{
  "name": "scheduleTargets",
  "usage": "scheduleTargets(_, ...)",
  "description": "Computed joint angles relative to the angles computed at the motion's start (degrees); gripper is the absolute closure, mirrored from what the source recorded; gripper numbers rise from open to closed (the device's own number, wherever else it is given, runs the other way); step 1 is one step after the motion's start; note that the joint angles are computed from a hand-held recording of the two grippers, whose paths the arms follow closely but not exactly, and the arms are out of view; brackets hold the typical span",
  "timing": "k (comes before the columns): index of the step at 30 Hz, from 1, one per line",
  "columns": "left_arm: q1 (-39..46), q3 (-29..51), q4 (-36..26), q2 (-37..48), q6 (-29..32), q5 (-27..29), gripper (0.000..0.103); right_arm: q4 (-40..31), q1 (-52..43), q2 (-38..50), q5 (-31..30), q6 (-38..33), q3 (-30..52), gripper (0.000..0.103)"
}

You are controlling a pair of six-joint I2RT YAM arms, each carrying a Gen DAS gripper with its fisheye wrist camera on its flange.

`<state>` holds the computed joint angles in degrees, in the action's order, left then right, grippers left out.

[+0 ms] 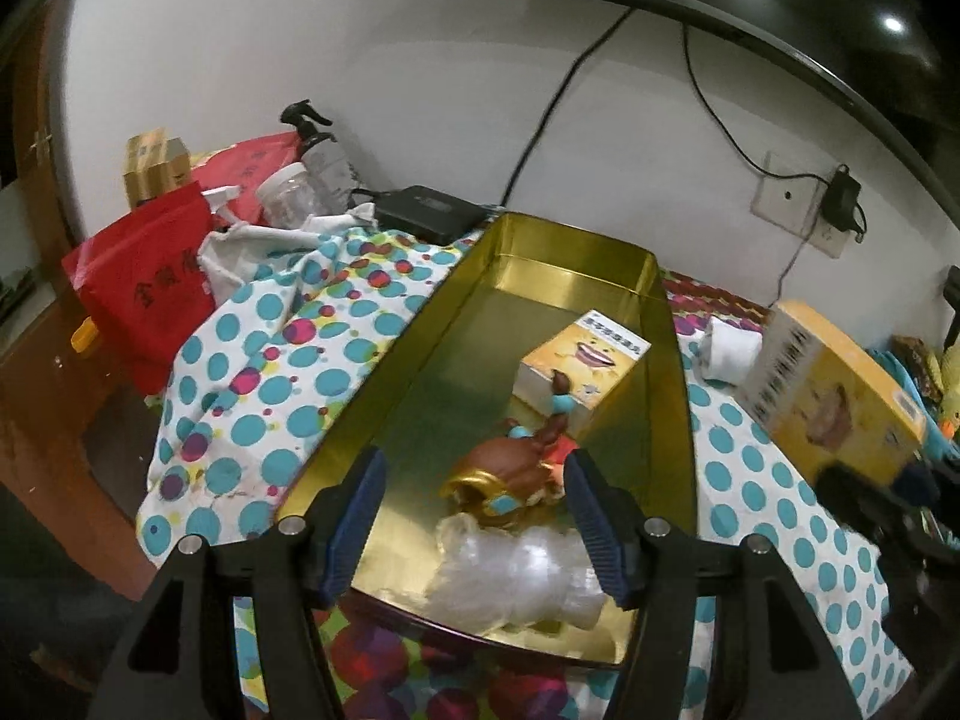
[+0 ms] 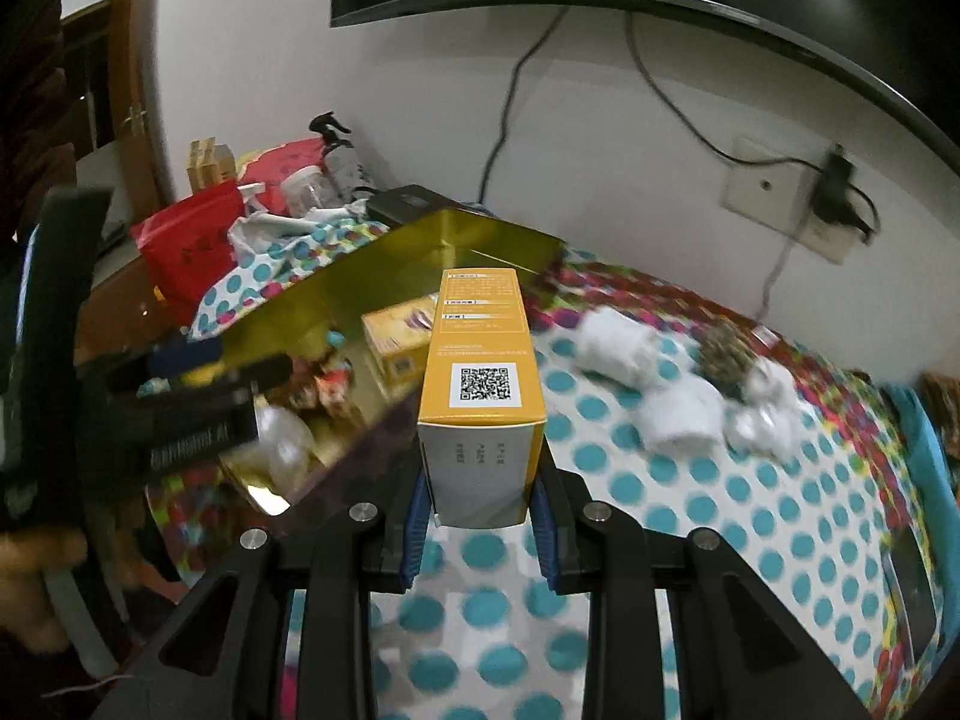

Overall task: Organize objects
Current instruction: 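Lower the QR-code yellow box into the gold tin with the right tool and release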

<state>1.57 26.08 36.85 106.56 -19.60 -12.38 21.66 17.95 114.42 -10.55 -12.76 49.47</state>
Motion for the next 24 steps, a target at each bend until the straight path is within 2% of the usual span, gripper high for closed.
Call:
scheduleTargets(8,2.95,-0.77,1.16,-0.53,0.17,2.60,0.040,-6.93,7.12,7.55,4.70,2.34,13.76,0.075)
scheduleTargets(17,6.33,-0.42,2.42,1.46,0.14,6.43,0.040,-19.50,10.28,19.15,7.66,4.62,34.09,0.074)
scheduleTargets(20,7.27,-0.22,3.06,2.14,0.21,7.93,0.040,-18.10,10.38,19.50,8.43,4.61,34.91,0.073)
scheduleTargets(22,7.20,-0.33,3.43,2.15,0.21,7.86,0.040,-14.32,10.01,17.88,8.68,5.36,32.55,0.064)
scheduleTargets(24,7.44,-0.50,3.44,1.83,-0.04,8.35,0.040,-9.77,9.36,15.28,8.82,6.21,29.25,0.023)
